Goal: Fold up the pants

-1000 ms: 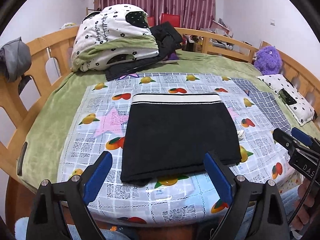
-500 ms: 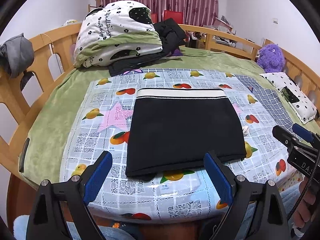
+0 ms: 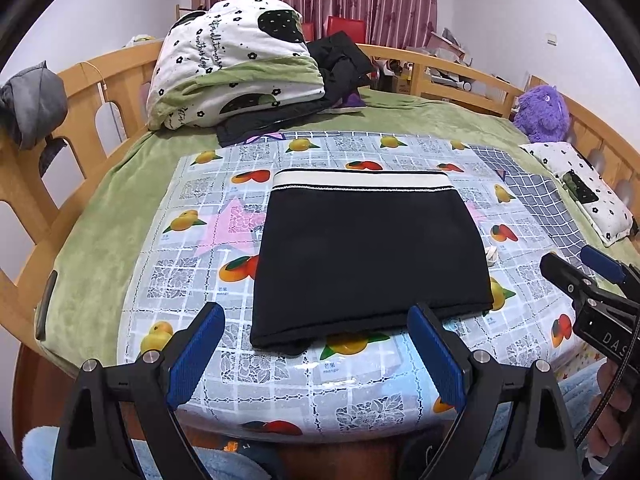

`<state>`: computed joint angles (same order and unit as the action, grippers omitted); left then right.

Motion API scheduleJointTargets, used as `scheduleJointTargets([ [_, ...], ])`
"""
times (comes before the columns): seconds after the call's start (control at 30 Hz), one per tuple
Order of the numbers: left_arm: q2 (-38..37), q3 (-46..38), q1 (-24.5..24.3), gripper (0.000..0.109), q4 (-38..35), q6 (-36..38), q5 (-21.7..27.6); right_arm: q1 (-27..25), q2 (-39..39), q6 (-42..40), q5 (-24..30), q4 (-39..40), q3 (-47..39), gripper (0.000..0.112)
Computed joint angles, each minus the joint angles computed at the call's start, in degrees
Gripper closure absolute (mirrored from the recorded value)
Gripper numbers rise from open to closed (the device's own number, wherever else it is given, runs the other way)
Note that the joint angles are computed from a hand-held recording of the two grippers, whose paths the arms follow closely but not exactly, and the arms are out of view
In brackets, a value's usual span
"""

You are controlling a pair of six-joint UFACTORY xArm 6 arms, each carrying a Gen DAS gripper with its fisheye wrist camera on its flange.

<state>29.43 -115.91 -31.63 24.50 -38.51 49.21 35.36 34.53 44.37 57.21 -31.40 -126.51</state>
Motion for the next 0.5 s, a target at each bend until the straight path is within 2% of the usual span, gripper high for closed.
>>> scheduleJointTargets([
  [0.5,-3.26,5.36,0.84,0.016,-1.80,1.21,-2.53,0.34,-0.21,-1.94,-0.01,3.05,0.85,0.032],
])
